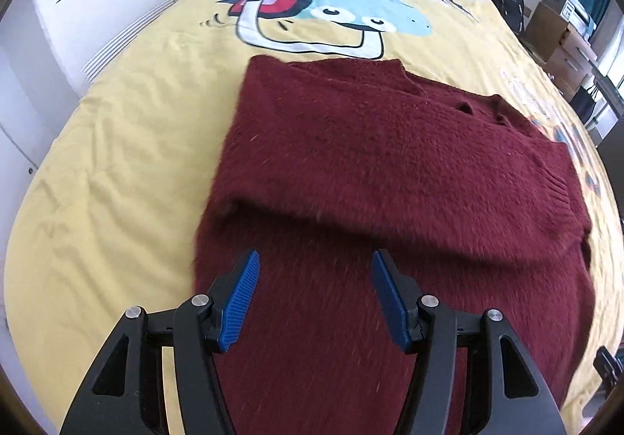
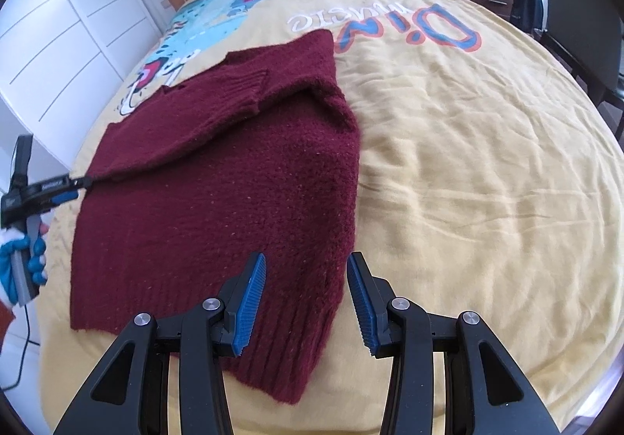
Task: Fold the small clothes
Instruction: 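Open the left tool and withdraw it from the folded sweater, then move both tools to the sweater's ribbed hem and close on it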
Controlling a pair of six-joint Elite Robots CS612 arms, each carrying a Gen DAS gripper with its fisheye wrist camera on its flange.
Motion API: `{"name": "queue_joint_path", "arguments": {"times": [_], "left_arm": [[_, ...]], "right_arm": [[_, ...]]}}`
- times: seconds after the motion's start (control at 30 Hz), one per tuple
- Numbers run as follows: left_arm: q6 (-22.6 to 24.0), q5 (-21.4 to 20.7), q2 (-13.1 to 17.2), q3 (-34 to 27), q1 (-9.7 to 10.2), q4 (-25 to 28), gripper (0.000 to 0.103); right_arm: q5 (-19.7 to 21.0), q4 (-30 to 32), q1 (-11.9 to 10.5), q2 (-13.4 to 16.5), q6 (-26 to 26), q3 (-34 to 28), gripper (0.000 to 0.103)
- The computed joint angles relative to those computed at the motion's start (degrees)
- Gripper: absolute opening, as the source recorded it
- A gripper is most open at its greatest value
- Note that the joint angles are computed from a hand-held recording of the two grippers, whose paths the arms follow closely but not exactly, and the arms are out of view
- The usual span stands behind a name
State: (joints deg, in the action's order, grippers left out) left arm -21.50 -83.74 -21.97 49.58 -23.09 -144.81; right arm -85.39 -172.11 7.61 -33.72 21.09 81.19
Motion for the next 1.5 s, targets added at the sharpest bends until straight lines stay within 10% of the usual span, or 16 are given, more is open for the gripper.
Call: {"name": "queue_joint_path", "arguments": {"times": [0.7,1.5], "left_arm": [[-7.24,-0.11,-14.30,27.16,0.90,-11.31,0.059],[-8.07,-6.07,-12.90,27.14,1.28,-8.03,0.066]], "right_arm": [[1.92,-8.08,0.59,-3.42,1.80,8.05,0.053],[6.04,-2.14,-0.98,-1.42,3.37,6.14,0.057]]}}
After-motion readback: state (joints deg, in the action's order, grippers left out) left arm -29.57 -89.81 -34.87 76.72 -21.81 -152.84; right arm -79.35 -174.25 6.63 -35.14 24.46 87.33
